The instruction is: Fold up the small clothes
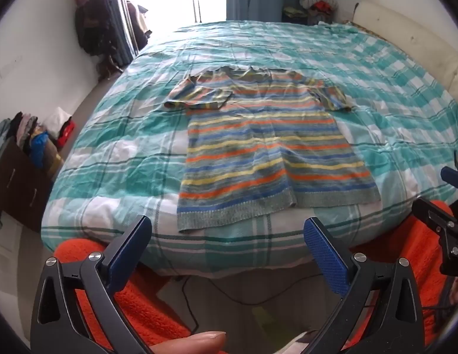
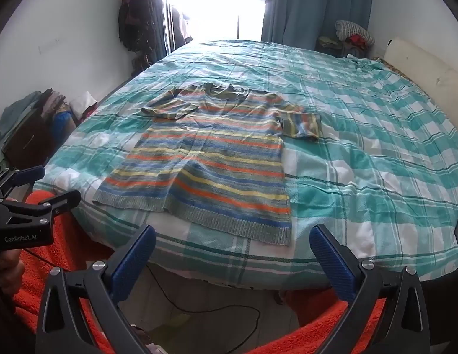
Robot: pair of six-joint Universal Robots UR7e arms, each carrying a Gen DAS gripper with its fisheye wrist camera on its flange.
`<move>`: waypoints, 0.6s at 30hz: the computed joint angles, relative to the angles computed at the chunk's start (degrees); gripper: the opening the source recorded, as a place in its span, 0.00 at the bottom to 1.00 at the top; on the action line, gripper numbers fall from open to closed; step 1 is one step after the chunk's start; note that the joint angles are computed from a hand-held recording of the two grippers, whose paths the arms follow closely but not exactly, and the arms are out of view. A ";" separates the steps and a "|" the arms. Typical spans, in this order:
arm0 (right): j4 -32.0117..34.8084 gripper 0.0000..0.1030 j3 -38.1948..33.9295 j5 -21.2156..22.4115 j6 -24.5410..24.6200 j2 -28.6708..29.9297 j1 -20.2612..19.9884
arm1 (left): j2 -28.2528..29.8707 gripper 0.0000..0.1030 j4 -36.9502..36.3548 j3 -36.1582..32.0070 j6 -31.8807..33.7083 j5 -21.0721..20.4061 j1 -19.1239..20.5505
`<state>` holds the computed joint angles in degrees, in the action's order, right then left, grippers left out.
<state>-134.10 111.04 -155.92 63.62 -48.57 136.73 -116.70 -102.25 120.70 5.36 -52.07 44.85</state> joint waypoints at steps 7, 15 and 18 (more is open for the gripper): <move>5.77 1.00 -1.63 -2.42 4.26 0.44 1.24 | -0.18 1.00 0.25 -0.95 -0.31 -0.70 0.04; -3.90 1.00 0.33 -0.28 -2.20 0.66 1.29 | -1.13 1.00 0.76 -0.17 -0.47 0.81 -1.95; -5.43 1.00 0.46 0.55 -3.20 0.88 1.29 | -1.36 1.00 1.07 -0.08 -0.95 1.08 -2.11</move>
